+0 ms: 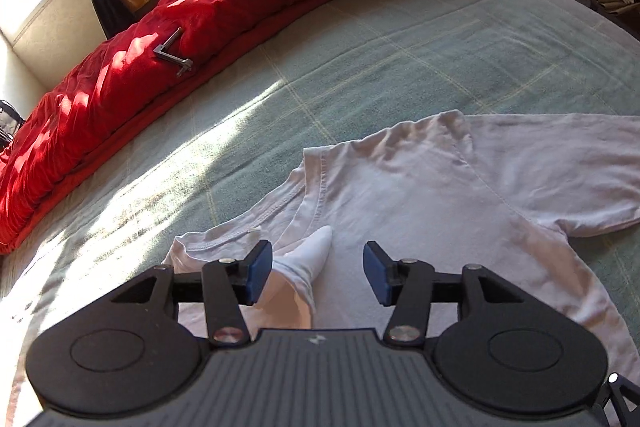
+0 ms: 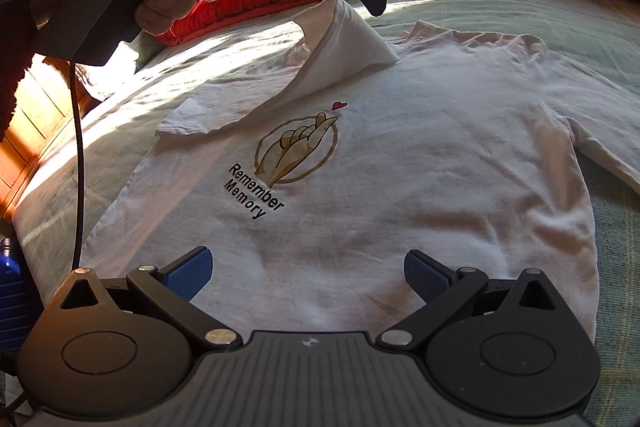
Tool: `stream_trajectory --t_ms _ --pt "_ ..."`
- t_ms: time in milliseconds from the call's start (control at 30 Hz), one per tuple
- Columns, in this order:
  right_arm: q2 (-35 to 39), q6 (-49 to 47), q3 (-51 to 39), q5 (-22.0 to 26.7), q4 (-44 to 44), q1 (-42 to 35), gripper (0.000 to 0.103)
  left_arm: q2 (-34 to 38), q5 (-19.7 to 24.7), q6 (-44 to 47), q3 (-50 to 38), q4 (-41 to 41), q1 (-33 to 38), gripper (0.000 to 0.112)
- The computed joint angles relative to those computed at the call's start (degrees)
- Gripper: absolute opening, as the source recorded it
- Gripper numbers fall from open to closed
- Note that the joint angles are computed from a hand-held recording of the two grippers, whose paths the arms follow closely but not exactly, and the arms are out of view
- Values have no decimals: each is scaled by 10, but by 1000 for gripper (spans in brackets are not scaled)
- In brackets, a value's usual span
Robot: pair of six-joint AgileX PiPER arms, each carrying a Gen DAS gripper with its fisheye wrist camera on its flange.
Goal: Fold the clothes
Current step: 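Carry the held sleeve over the shirt body and lay it down, then open the left gripper and withdraw it from the laid sleeve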
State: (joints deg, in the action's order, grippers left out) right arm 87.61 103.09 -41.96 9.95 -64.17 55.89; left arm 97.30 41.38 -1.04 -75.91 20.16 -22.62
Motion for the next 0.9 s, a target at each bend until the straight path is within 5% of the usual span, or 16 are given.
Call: stream_trajectory --t_ms 433,900 --pt "0 24 3 1 -19 -3 103 -53 -38 74 37 -126 74 63" --pt "32 76 -9 14 -72 4 103 -113 6 501 173 -640 541 71"
